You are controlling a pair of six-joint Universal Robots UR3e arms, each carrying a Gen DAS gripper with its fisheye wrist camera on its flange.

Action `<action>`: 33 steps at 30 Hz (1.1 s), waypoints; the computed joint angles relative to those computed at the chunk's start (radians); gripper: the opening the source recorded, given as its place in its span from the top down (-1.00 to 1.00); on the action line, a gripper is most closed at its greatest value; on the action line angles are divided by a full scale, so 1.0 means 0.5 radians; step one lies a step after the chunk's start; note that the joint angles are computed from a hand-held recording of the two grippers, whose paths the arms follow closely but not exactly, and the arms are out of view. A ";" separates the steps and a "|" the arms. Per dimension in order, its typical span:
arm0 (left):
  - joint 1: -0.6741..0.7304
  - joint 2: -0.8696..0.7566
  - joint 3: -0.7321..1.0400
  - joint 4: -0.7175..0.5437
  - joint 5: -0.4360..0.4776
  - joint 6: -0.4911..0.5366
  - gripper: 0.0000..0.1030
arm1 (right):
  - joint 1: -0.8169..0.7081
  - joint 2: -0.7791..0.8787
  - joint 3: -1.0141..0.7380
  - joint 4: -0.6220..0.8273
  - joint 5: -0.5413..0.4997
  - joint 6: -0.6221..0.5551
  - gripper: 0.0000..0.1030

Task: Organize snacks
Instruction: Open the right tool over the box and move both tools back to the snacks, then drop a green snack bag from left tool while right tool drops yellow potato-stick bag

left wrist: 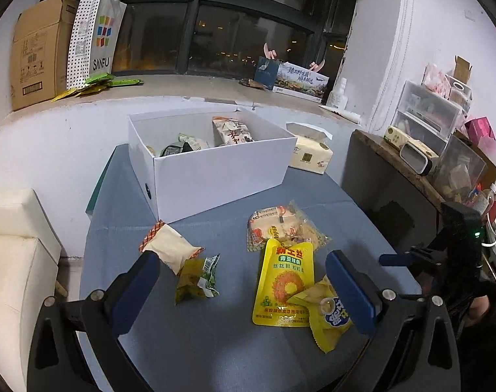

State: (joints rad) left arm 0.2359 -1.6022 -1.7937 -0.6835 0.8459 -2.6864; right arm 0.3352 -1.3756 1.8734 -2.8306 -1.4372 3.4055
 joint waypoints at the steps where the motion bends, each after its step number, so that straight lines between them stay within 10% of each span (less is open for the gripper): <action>1: 0.005 0.001 0.000 -0.013 -0.004 0.011 -1.00 | 0.010 0.032 -0.027 0.003 0.007 -0.004 -1.00; 14: 0.034 -0.018 -0.059 -0.044 0.097 0.053 -1.00 | -0.116 0.527 -0.318 0.018 0.386 -0.051 -1.00; 18: 0.015 -0.090 -0.044 -0.034 0.144 0.041 -1.00 | -0.190 0.513 -0.196 -0.164 0.605 -0.009 -0.03; 33: -0.244 -0.835 0.548 -0.055 0.494 -0.049 -0.99 | -0.254 -0.101 0.262 -0.489 0.356 0.144 0.06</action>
